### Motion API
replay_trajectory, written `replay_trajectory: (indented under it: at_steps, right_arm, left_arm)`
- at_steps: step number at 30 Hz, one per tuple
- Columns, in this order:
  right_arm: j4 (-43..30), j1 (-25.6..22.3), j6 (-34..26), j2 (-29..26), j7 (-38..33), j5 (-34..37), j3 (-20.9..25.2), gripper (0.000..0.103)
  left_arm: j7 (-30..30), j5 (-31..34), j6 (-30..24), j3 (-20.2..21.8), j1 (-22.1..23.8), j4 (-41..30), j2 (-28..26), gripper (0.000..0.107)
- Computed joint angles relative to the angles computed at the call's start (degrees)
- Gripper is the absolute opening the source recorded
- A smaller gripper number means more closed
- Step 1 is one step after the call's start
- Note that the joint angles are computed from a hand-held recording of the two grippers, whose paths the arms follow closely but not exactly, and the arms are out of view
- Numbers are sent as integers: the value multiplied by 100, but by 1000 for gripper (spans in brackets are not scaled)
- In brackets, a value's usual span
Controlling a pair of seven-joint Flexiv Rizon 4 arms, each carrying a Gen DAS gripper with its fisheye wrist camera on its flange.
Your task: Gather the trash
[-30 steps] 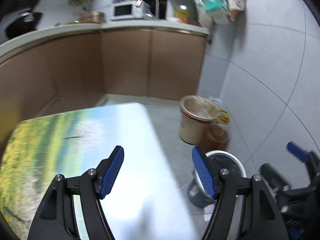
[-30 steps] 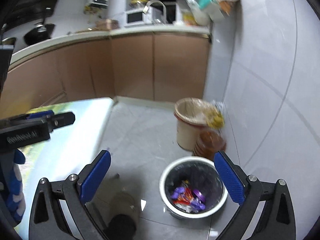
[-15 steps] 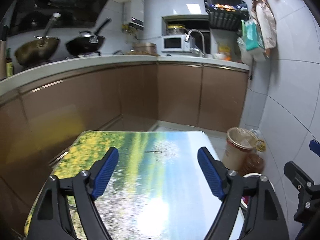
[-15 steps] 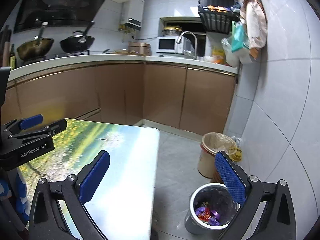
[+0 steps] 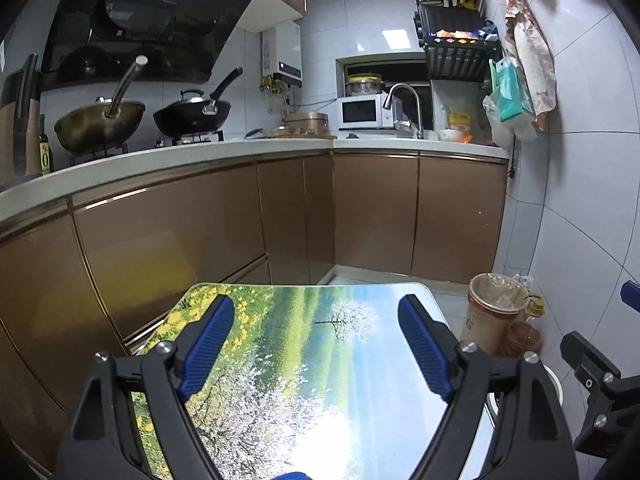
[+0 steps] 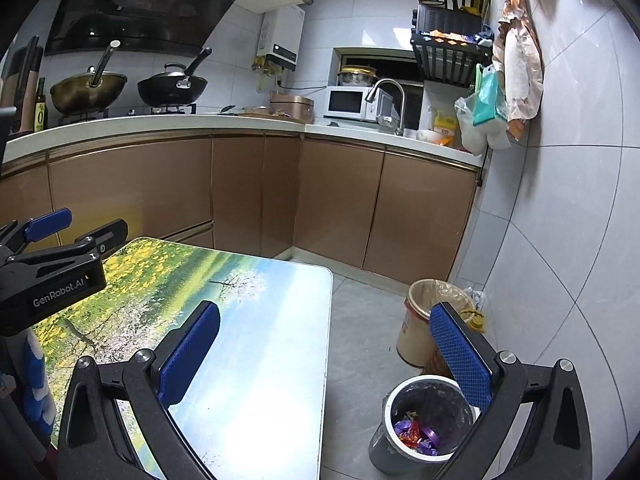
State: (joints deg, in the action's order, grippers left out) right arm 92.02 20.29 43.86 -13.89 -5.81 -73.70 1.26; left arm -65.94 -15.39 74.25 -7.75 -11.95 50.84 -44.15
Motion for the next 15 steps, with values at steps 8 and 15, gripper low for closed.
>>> replay_trajectory:
  at_steps: [8,15]
  right_arm:
    - [57,-30,-103,56,159,-76,0,103]
    - [79,-25,-250,72,330,-152,20,103]
  left_arm:
    - [27,-40,96,-46,25,141,75,83]
    - [-5,-42,179,-27,51,191,78,84]
